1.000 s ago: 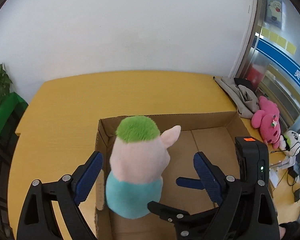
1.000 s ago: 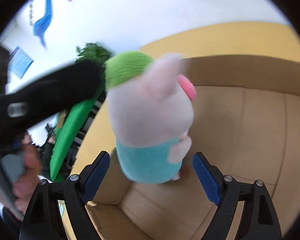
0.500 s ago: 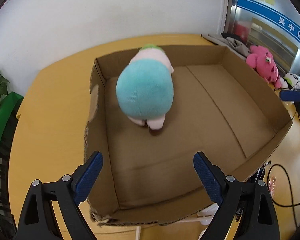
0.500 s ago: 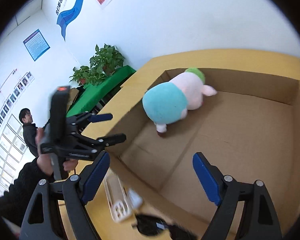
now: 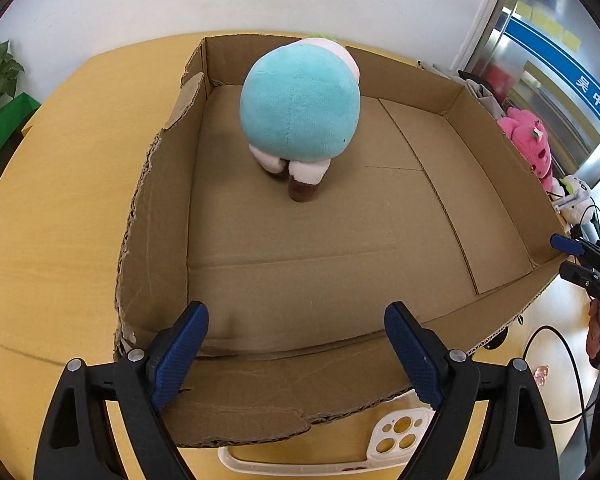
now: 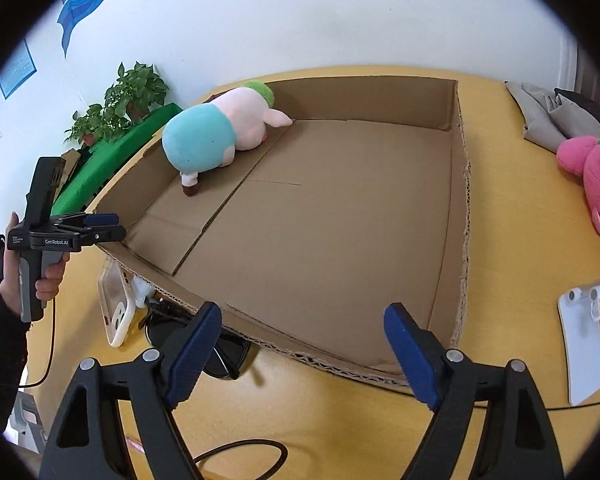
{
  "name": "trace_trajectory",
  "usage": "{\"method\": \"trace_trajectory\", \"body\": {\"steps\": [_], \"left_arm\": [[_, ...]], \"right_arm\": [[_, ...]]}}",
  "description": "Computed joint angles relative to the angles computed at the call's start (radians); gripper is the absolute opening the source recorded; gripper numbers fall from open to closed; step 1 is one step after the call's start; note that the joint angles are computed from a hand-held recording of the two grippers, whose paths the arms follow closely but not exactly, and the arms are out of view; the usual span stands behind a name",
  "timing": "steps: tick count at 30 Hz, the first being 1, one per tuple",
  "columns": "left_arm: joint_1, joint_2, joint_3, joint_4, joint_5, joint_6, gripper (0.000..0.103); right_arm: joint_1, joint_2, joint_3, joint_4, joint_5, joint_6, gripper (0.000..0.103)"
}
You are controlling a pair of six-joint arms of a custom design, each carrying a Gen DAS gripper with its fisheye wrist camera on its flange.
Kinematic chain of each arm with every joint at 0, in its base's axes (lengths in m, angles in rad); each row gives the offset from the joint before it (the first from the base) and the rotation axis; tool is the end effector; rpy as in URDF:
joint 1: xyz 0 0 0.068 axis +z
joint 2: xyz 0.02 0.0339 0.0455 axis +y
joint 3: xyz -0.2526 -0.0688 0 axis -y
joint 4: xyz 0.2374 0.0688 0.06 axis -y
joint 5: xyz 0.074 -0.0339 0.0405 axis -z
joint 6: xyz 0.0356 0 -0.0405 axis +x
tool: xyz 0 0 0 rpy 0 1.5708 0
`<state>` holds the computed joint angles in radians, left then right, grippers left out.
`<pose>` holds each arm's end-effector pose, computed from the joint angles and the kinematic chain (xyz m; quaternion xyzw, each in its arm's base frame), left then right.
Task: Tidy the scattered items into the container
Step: 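Open the left gripper to drop the plush pig into the box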
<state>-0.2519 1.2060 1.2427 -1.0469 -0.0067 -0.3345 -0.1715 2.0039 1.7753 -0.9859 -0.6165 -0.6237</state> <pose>0.2162 -0.0554 0.3253 -0.0406 0.9601 -0.0769 0.2658 0.4043 -0.0491 0.2508 -0.2626 0.9019 0.2099 0.2713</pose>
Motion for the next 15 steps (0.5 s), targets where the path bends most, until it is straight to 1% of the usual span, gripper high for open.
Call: {"method": "trace_trajectory", "body": {"steps": [2, 4, 6, 7, 9, 11, 12, 13, 15], "left_arm": [[-0.014, -0.025, -0.014, -0.012, -0.010, -0.014, 0.092], [-0.049, -0.048, -0.031, -0.022, -0.033, -0.047, 0.092], [-0.074, -0.061, -0.036, -0.032, -0.052, -0.070, 0.092], [-0.091, -0.070, -0.039, -0.036, -0.065, -0.084, 0.092], [-0.129, -0.083, -0.043, -0.040, -0.116, -0.113, 0.092], [-0.213, -0.096, -0.031, -0.062, -0.231, -0.178, 0.092], [-0.274, -0.111, -0.022, -0.076, -0.315, -0.221, 0.092], [-0.362, -0.124, -0.010, -0.096, -0.418, -0.281, 0.093], [-0.541, -0.107, 0.041, -0.164, -0.608, -0.397, 0.097]], "right_arm": [[0.022, 0.000, -0.027, 0.047, -0.007, 0.027, 0.084], [0.027, -0.008, -0.043, 0.060, -0.026, 0.037, 0.084], [0.066, 0.033, -0.048, 0.130, -0.025, 0.075, 0.084], [0.071, 0.028, -0.057, 0.136, -0.027, 0.077, 0.085], [0.084, 0.018, -0.075, 0.154, -0.026, 0.086, 0.085], [0.095, 0.018, -0.072, 0.170, -0.019, 0.093, 0.085], [0.104, 0.002, -0.096, 0.199, -0.009, 0.111, 0.085], [0.118, -0.005, -0.118, 0.242, 0.000, 0.137, 0.085], [0.143, -0.029, -0.176, 0.360, 0.007, 0.197, 0.085]]}}
